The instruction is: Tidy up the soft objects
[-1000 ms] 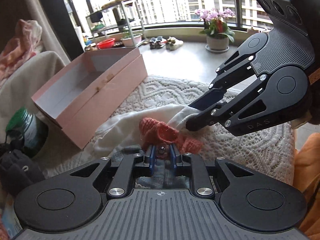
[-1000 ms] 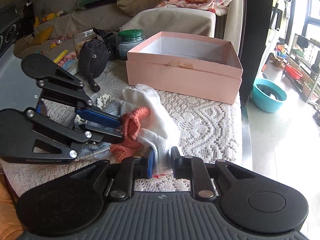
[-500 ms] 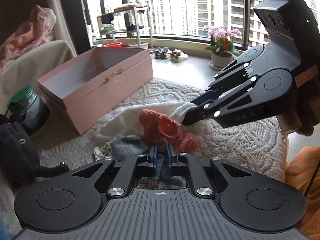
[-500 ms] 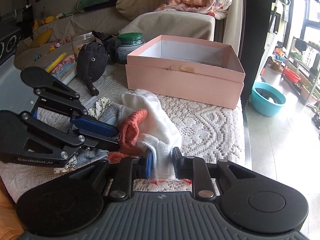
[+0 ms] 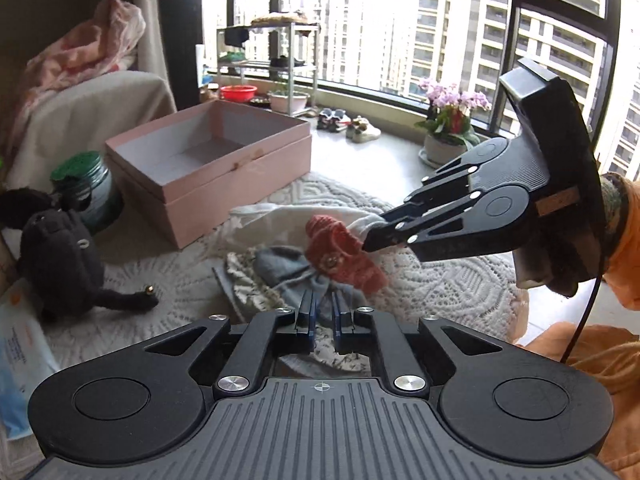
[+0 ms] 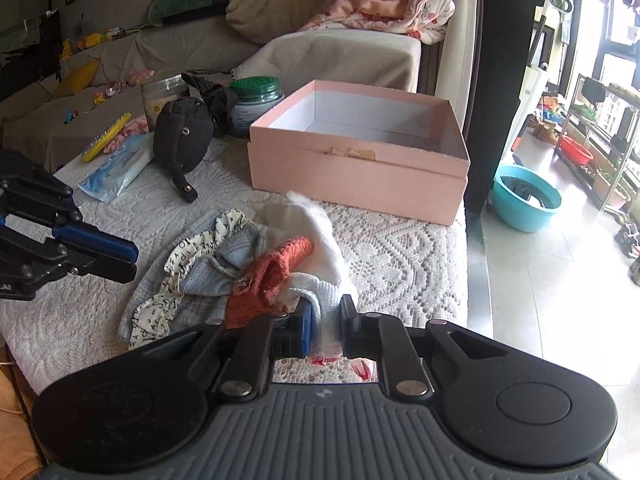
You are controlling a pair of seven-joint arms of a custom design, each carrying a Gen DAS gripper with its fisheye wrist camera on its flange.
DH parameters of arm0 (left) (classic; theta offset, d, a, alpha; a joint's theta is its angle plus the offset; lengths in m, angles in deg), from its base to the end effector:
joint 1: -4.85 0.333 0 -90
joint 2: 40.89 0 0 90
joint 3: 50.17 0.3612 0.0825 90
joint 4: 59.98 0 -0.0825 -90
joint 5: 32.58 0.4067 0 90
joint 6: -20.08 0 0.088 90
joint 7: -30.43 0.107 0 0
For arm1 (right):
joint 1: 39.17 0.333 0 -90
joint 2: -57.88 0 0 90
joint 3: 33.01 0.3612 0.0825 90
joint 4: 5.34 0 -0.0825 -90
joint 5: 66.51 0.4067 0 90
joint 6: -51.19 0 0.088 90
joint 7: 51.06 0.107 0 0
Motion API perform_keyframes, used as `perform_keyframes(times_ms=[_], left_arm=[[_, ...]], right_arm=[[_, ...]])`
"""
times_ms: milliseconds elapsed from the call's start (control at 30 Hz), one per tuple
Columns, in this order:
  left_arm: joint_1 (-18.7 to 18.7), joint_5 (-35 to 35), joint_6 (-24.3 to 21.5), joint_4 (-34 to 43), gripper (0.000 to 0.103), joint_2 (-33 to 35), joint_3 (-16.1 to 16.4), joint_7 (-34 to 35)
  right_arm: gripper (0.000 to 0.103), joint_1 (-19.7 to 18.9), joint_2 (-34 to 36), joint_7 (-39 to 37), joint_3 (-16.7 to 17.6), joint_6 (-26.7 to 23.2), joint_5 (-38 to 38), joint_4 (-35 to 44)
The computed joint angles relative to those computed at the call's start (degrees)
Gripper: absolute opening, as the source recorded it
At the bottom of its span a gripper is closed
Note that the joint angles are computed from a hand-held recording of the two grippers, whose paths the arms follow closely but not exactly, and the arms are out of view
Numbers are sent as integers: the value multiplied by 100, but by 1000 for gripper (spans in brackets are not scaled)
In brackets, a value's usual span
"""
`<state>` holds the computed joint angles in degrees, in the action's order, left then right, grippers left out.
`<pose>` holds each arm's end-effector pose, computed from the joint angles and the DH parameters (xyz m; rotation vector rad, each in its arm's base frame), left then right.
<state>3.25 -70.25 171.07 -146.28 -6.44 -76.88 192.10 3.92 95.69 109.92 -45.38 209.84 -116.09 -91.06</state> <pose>0.7350 -0.2846 0.4279 -0.6342 2.6103 -1.2082 0.6450 0.4679 0.3668 -1.8085 1.6166 -0.7643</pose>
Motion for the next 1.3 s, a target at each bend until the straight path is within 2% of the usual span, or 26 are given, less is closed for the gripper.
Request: perform_keyframes(times_ms=[67,100,167,200,300,333,367,533,633,733,833,867,933,967,1033,1133,1200,1300], left_arm=[[-153,255,-60,22,12,37,30,106],[-184,346,-96,-6,16,42,8,234],[-240,464,176,-214,18,6,-59,626],[-301,561,461,-351,18,-19,-58,811],[-885,1401,1967,-783,21,-24,418,817],[-848,1514,2320,-845,24,32,338,932],[-751,1569,2484,-850,28,85,205,982],[-508,1722,2402,-382,29,427,-114,589],[-864,2018,1910,189,29,669,368,-51],[-796,2096,1528,782,29,1014,236,-417],[-546,2212,1425,1131,29,1297,-253,-208],[-506,2269,1266,1251,29,1373,-351,-101],[-589,2436,632,1602,29,1511,-301,62],[-616,2485,495,1661,29,1548,-280,248],[-419,2377,808,1454,28,1593,-593,1014],[-257,2214,1097,1237,28,1618,-830,1598],[-301,2119,1251,1189,28,1623,-798,1571],[-396,1977,1342,1176,27,1609,-669,1136]], right_arm=[[14,-46,44,-30,50,-30,102,2],[14,6,38,96,-33,45,34,-39],[14,38,0,201,-83,132,-18,-116],[14,57,-8,254,-113,171,-57,-144],[14,108,-18,346,-173,220,-177,-184],[15,112,-20,363,-176,230,-202,-189],[15,117,-20,395,-187,250,-234,-197],[18,174,-27,655,-291,411,-453,-261],[19,204,-25,768,-331,451,-578,-277],[21,189,-25,820,-320,482,-646,-280],[27,178,-21,856,-313,557,-709,-286],[28,176,-16,849,-310,572,-723,-282],[32,193,-6,853,-322,576,-754,-272],[32,210,-8,883,-339,576,-779,-280],[32,206,-9,932,-350,613,-809,-290],[32,201,-13,996,-378,706,-862,-313],[32,183,-15,977,-362,718,-843,-312],[32,150,-14,973,-330,710,-737,-296]])
